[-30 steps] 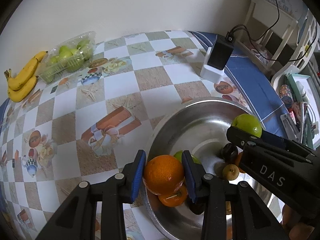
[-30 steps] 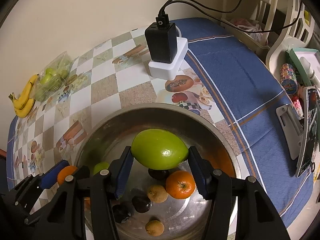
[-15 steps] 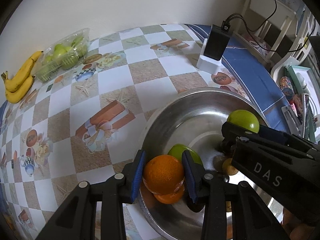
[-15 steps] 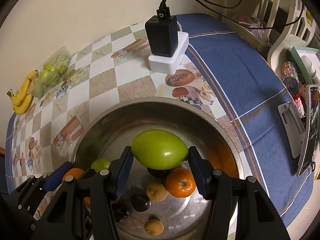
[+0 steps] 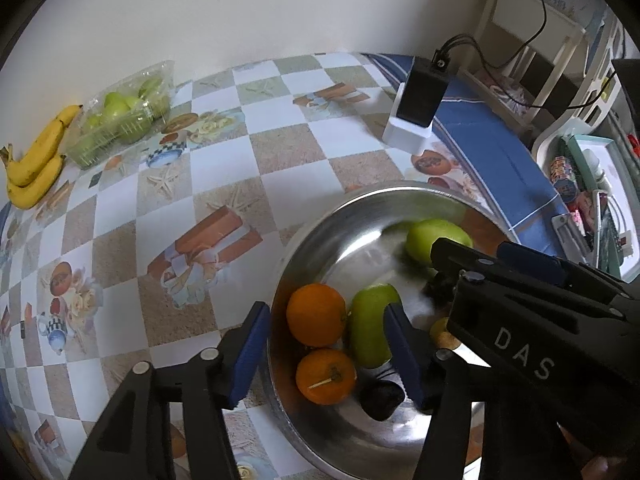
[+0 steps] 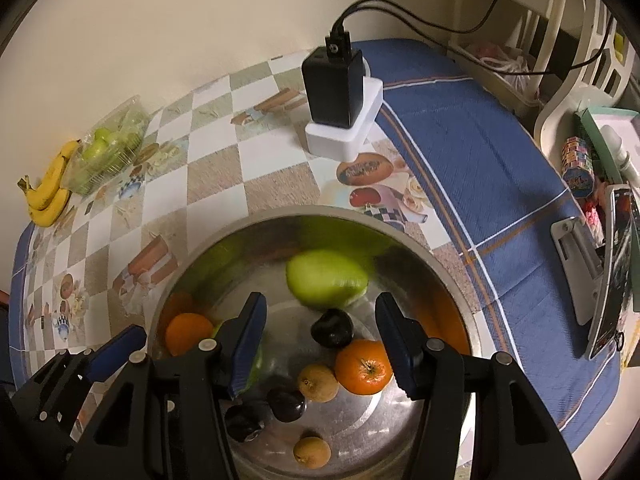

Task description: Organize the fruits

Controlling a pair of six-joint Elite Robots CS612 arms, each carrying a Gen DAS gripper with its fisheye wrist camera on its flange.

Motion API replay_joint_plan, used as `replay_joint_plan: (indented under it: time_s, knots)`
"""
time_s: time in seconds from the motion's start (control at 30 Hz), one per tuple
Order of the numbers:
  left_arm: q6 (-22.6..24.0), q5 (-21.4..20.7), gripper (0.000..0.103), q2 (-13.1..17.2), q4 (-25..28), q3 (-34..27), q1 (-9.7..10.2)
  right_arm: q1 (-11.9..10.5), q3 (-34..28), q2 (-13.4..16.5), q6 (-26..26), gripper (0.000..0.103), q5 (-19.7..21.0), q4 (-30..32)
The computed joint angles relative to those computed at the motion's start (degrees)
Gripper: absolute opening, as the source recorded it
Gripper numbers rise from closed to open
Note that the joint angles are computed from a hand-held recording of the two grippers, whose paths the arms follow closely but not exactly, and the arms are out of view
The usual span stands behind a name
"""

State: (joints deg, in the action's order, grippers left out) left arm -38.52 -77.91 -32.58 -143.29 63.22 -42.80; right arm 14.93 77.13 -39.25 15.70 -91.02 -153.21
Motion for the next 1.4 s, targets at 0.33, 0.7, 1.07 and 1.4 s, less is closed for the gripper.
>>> replay_joint_plan:
  time_s: [0.33, 0.7, 1.07, 1.4]
  knots:
    - [-3.67, 0.62, 0.067, -1.36, -0.56, 1.58, 0.46, -0.14, 0.70, -0.69, 0.80, 0.058, -0.12, -1.21]
    - [-15.76, 2.56, 0.067, -3.82, 1.92, 6.22, 2.25, 0.11, 0.38, -0.44, -0.01, 0.058, 0.06, -0.08]
    - [-24.01, 2.39, 0.067, -5.82, 3.46, 10.57, 3.79, 1.26, -0.34, -0.17, -3.43, 0.058, 0.63, 0.97]
    - [-25.95, 4.13, 0.092, -6.21, 5.34, 11.34, 3.90, 1.55, -0.84, 0.21, -4.21, 0.079, 0.17, 1.81]
